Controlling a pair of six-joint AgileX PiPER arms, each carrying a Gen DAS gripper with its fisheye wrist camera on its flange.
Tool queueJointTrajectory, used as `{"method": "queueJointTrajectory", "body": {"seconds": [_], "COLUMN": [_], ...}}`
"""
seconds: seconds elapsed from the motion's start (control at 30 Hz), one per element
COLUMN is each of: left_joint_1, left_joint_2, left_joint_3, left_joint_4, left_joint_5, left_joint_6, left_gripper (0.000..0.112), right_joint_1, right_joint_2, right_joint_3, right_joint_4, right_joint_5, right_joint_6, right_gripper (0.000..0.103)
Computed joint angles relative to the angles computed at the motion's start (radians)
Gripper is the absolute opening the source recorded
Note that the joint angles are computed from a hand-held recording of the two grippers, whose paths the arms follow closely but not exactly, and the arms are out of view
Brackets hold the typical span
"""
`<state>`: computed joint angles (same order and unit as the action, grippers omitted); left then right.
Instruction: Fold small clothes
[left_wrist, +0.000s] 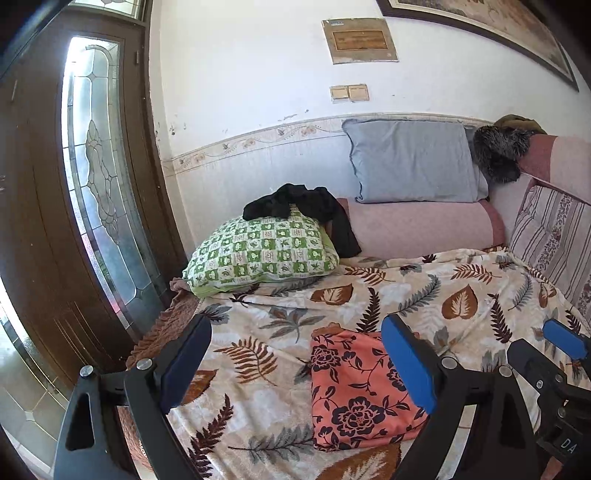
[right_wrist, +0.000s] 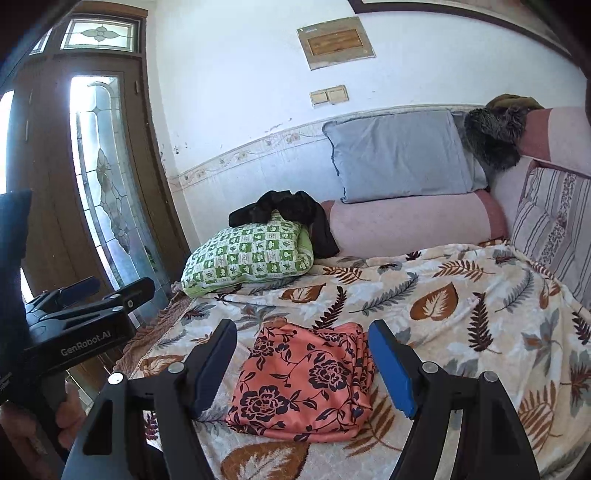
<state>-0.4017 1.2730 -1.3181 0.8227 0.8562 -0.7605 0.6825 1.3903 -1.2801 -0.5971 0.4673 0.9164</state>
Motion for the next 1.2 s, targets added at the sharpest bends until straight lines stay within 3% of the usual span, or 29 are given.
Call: {"method": "queueJointTrajectory", "body": {"seconds": [0.17, 0.37, 1.2], "left_joint_1": [-0.002, 0.040, 0.061], "left_joint_2": [-0.051, -0.073, -0.157], "left_joint_3": [0.017, -0.010, -0.007], "left_joint_4": [0.052, -0.096, -0.159], "left_joint_5": [0.021, 0.015, 0.010], "left_joint_6": [-0.035, 0.101, 0.159], "left_gripper": [0.093, 0.094, 0.094], "right_joint_1": [0.035, 0.061, 0.180], "right_joint_2": [0.005, 0.022, 0.069], "right_joint_3": [-0.021, -0.051, -0.175], "right_joint_4": [-0.056, -0.084, -0.222], "right_joint_5": [0.026, 0.070, 0.277], "right_joint_6": [0.048, 0.072, 0.193], "right_gripper": [0.077, 0.077, 0.077]}}
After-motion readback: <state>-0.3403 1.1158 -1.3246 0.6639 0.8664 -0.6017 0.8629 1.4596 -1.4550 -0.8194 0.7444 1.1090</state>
